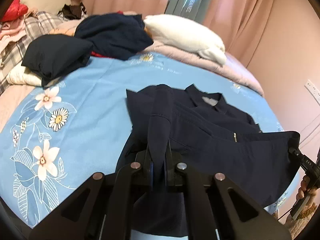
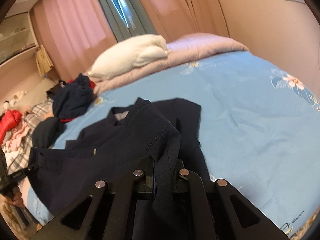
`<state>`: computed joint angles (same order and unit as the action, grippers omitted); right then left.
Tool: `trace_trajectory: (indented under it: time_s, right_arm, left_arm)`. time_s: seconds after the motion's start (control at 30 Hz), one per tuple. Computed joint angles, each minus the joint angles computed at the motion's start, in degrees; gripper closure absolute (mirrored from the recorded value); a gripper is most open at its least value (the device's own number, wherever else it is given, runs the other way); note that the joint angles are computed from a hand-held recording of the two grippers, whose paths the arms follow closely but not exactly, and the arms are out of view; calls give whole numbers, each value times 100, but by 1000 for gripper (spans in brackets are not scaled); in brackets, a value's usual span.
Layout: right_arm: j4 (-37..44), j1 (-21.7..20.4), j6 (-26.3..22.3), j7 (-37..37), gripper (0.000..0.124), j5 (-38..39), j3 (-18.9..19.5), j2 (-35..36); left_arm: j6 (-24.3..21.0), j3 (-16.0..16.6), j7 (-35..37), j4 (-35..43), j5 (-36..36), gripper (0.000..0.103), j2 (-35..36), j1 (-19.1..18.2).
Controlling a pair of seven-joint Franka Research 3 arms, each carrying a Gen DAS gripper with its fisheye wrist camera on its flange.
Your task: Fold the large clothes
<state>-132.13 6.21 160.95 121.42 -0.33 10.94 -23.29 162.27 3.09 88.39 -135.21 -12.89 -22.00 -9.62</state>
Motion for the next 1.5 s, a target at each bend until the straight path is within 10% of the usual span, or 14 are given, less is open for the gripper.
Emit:
trace_trajectory:
  time_s: [0.43,0.77,1.17,1.5]
  right_arm:
    - [122,-290,573,144,116,-177,288,-189]
    - [1329,-766,832,545,116,-888,517,904]
    - [3424,-278,-101,1464,116,-2233,-112,3007]
    - [4369,388,-1236,1180,116,-1749,-807,4125]
  left_arm:
    - [654,255,-49,-167,-14,97,-521,-371]
    - [442,580,402,1591,-562,97,804,-596]
    - [-709,-239,-734,4610,850,97,3596,462]
    - [-2001,-562,-1582,6282,1894,96,5224,743]
